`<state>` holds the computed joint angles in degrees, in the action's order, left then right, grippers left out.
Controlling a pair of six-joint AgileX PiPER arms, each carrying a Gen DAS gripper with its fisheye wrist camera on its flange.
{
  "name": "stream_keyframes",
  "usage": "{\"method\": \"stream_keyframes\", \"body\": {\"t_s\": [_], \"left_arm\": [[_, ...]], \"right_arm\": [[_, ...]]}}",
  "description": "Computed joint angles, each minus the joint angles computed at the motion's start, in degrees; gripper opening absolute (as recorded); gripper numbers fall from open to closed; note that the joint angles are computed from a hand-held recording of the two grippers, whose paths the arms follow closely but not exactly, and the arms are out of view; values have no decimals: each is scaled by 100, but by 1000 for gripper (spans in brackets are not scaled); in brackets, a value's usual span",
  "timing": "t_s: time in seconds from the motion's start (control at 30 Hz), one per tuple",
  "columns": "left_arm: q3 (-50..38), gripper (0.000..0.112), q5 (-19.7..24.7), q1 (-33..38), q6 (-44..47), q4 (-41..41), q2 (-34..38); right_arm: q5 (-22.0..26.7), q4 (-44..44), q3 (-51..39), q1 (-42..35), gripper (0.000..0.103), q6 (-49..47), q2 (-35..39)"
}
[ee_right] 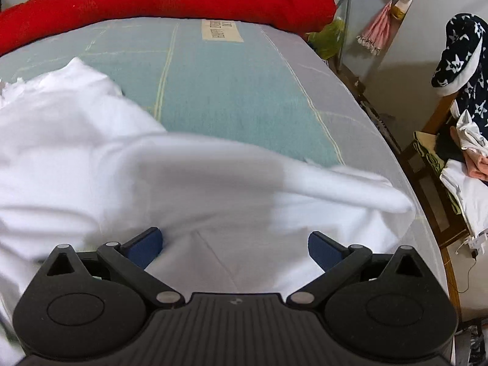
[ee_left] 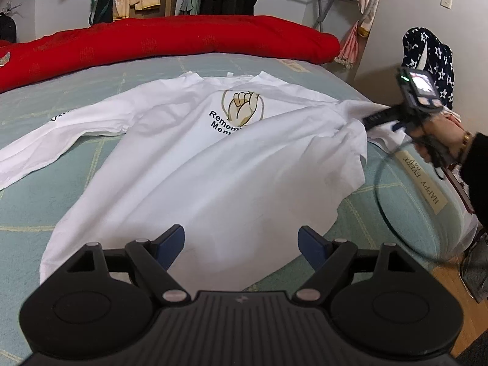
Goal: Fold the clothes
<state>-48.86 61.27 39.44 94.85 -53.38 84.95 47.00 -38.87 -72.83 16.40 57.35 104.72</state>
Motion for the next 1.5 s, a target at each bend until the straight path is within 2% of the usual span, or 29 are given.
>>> {"method": "stream_keyframes", "body": {"t_s": [0.17,0.3,0.33,0.4,0.47,0.63,0.73,0.87,0.97,1.03,1.1,1.3,1.4,1.5], "left_arm": [[32,83,-100,-80,-70,-47,58],[105,83,102,-44,51,-55,-36],[111,83,145,-19,95,-60,-57],[114,83,186,12,121,-75,-95],[96,83,202,31,105,-91,-116],[142,84,140,-24,59,-135,-224],[198,84,103,-96,40,-127,-296],[273,84,43,-184,2,-72,-412],[273,84,14,-211,-22,-61,-433],[277,84,-34,-258,-29,-69,-408],[272,84,-111,-337,-59,-72,-362],[353,84,-191,-586,-106,-52,-352],[377,84,-128,-592,-42,-33,-407],[361,84,-169,-584,-92,-42,-407]], "right_arm": [[-39,20,1000,-140,103,-195,-862],[98,162,1504,-390,103,-493,-1366],[159,175,1586,-445,103,-557,-1452],[672,-97,1663,-383,103,-486,-1512],[849,-241,1799,-419,103,-543,-1622],[687,-309,2051,-270,103,-223,-2202],[98,-81,1861,-193,103,-271,-2096],[-166,-451,1264,-2,103,99,-1186],[274,-963,807,169,103,349,-389],[509,-1319,878,186,103,575,-356],[706,-1412,1075,58,103,671,-608],[672,-1667,1841,-672,103,886,-1335],[829,-1877,2105,-766,103,1060,-1451],[1184,-2273,2205,-732,103,1278,-1325]]}}
